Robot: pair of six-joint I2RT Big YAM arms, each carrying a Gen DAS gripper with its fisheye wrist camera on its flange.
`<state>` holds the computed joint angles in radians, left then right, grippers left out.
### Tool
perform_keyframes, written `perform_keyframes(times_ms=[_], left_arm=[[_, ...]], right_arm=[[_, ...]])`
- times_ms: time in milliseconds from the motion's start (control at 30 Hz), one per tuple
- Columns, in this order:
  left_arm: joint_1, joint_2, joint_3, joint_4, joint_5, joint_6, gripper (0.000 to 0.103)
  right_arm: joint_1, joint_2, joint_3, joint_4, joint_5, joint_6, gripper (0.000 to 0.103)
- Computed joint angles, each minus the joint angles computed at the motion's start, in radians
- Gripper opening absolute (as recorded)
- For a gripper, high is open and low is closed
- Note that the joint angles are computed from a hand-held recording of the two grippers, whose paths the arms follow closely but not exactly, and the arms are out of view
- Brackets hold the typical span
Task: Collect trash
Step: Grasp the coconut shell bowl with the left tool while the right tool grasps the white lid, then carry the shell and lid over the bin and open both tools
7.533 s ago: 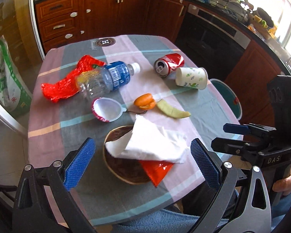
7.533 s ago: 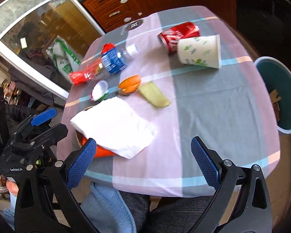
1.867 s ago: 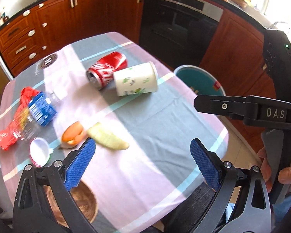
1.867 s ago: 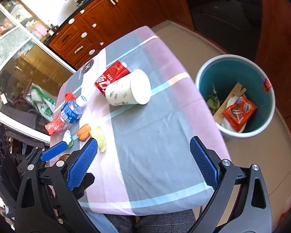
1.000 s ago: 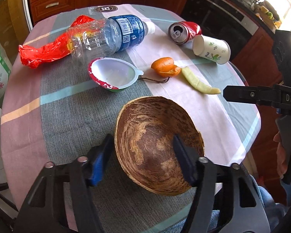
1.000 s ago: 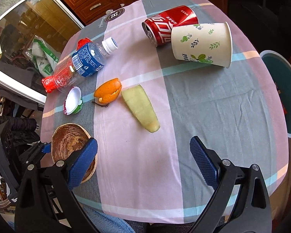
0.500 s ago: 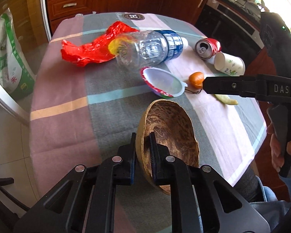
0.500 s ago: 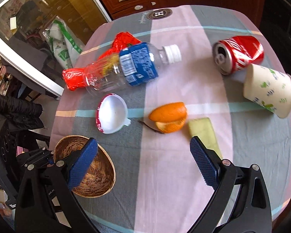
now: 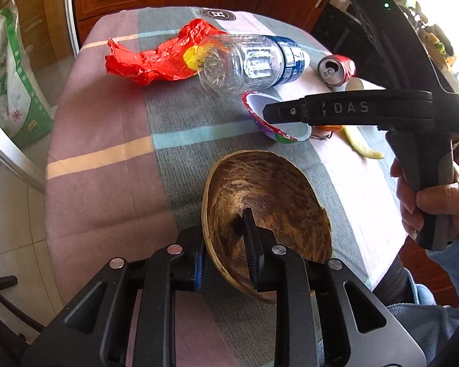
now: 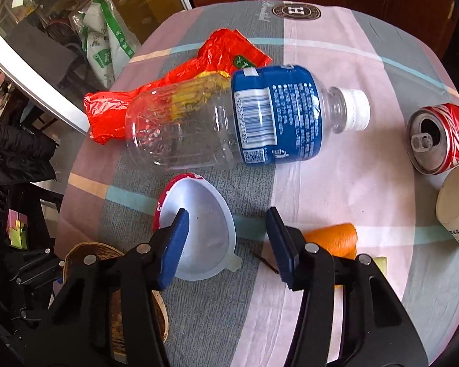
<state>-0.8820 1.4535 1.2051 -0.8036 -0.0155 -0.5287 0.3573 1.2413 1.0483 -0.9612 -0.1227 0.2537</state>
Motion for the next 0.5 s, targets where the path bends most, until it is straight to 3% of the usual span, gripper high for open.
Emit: perform_keyframes(times_ms=[133,167,333,500], left_arm=[[-0.010,0.006,0.008,-0.009,-0.019,-0.005,0.027],[-0.010,0.007,0.009,-0.010,-0.024,-0.010,0.023],[-0.012,-0.022,0.001,-0.003,-0.053,-0.059,0.012],[-0.025,-0.030,0.033,-0.036,-0.121,-0.082,0.011]], right_arm=[[0.005,-0.001,-0.003,0.002,0.002,-0.002,0.027],[0.006,-0.003,-0.005,0.001,0.002,-0.002,0.011],[0.005,-0.037,-0.017,-0.012,-0.015,0.015,0.005],[-0.027,-0.097,-0.016,-0.013,-0.045,0.037,0.005]])
